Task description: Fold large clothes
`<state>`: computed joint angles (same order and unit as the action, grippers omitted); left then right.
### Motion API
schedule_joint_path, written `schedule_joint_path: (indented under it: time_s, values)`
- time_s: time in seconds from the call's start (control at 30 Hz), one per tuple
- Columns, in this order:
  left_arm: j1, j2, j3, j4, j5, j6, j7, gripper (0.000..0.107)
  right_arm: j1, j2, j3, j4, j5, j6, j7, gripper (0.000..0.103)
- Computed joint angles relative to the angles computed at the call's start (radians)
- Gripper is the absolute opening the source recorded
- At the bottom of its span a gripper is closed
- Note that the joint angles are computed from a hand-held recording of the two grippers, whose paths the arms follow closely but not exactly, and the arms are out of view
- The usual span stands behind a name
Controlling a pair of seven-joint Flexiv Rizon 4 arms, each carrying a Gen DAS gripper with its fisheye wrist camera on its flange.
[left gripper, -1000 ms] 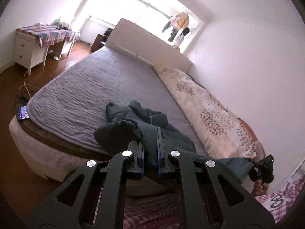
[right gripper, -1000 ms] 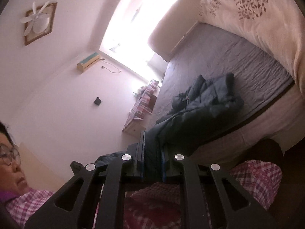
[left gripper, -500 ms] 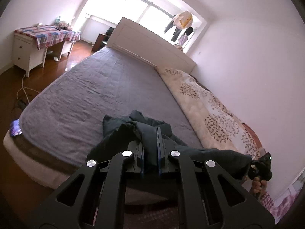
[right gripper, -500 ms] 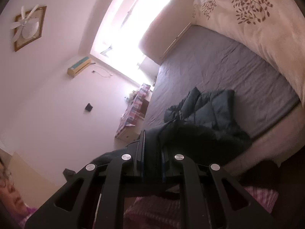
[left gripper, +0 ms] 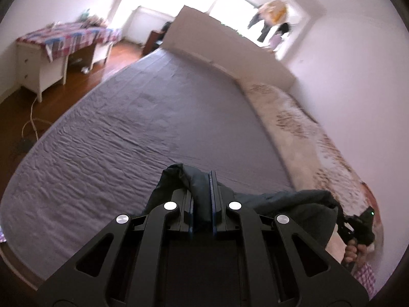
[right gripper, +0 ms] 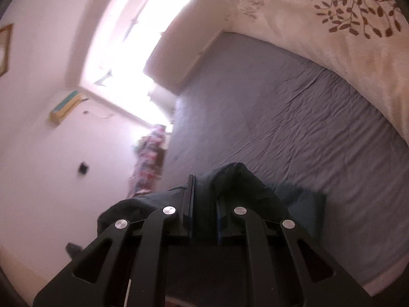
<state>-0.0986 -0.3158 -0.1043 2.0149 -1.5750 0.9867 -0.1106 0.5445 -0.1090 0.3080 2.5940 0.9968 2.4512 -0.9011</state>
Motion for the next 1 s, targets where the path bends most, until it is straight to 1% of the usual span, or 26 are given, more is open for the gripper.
schedule_joint_path:
  time_s: [0.07,0.1,0.2,0.23,0.3,0.4,0.5,0.57,0.6,0.67,0.73,0.77,0.8,0.83,0.87,0.9,0.93,0.97,1.0]
  values:
    - [-0.023,-0.099,-0.022,-0.085,0.037,0.086,-0.063,0.01,-0.102,-0.11,-0.056,-0.001,-0.212,-0.024,0.126,0.014]
    - [-0.028,-0.152,-0.034,-0.13,0.068,0.118,-0.106,0.01,-0.132,-0.152,-0.083,-0.012,-0.281,-0.04,0.158,0.014]
    - [-0.022,-0.259,-0.07,-0.219,0.147,0.176,-0.207,0.01,-0.196,-0.253,-0.139,-0.046,-0.432,-0.07,0.22,0.014]
    - [-0.018,-0.282,-0.082,-0.238,0.165,0.19,-0.225,0.01,-0.242,-0.301,-0.143,-0.059,-0.508,-0.067,0.259,0.014]
    - [-0.014,-0.341,-0.1,-0.285,0.218,0.217,-0.272,0.01,-0.295,-0.371,-0.152,-0.074,-0.6,-0.046,0.314,0.014]
    - [-0.01,-0.402,-0.115,-0.324,0.294,0.254,-0.333,0.01,-0.327,-0.457,-0.175,-0.1,-0.688,-0.028,0.365,0.014]
    - [0.002,-0.437,-0.135,-0.332,0.346,0.285,-0.372,0.01,-0.314,-0.506,-0.199,-0.118,-0.713,-0.047,0.391,0.014]
    - [0.016,-0.45,-0.153,-0.329,0.371,0.299,-0.392,0.011,-0.321,-0.549,-0.197,-0.128,-0.733,-0.036,0.415,0.014]
    - [0.022,-0.454,-0.162,-0.325,0.383,0.311,-0.4,0.013,-0.334,-0.575,-0.186,-0.132,-0.748,-0.013,0.434,0.014]
    - [0.041,-0.457,-0.186,-0.322,0.401,0.327,-0.411,0.014,-0.339,-0.596,-0.181,-0.13,-0.762,0.015,0.458,0.017]
    - [0.054,-0.452,-0.202,-0.312,0.432,0.341,-0.427,0.017,-0.356,-0.601,-0.171,-0.124,-0.788,0.039,0.49,0.023]
    - [0.056,-0.445,-0.202,-0.305,0.459,0.346,-0.442,0.02,-0.37,-0.601,-0.163,-0.118,-0.805,0.053,0.509,0.029]
    - [0.06,-0.44,-0.203,-0.299,0.483,0.347,-0.456,0.023,-0.387,-0.599,-0.157,-0.113,-0.826,0.066,0.528,0.033]
    - [0.069,-0.436,-0.209,-0.296,0.503,0.344,-0.468,0.025,-0.402,-0.601,-0.146,-0.108,-0.842,0.091,0.552,0.04]
    - [0.083,-0.429,-0.222,-0.289,0.514,0.339,-0.474,0.032,-0.413,-0.599,-0.142,-0.101,-0.854,0.115,0.57,0.051]
    - [0.103,-0.416,-0.245,-0.276,0.514,0.335,-0.471,0.038,-0.411,-0.6,-0.14,-0.095,-0.85,0.15,0.584,0.058]
    - [0.123,-0.405,-0.268,-0.263,0.51,0.337,-0.466,0.04,-0.404,-0.598,-0.146,-0.088,-0.839,0.175,0.591,0.077]
    - [0.139,-0.397,-0.286,-0.254,0.504,0.338,-0.459,0.048,-0.372,-0.585,-0.161,-0.085,-0.799,0.177,0.588,0.084]
    - [0.155,-0.386,-0.313,-0.24,0.481,0.359,-0.437,0.057,-0.318,-0.566,-0.181,-0.083,-0.71,0.176,0.559,0.084]
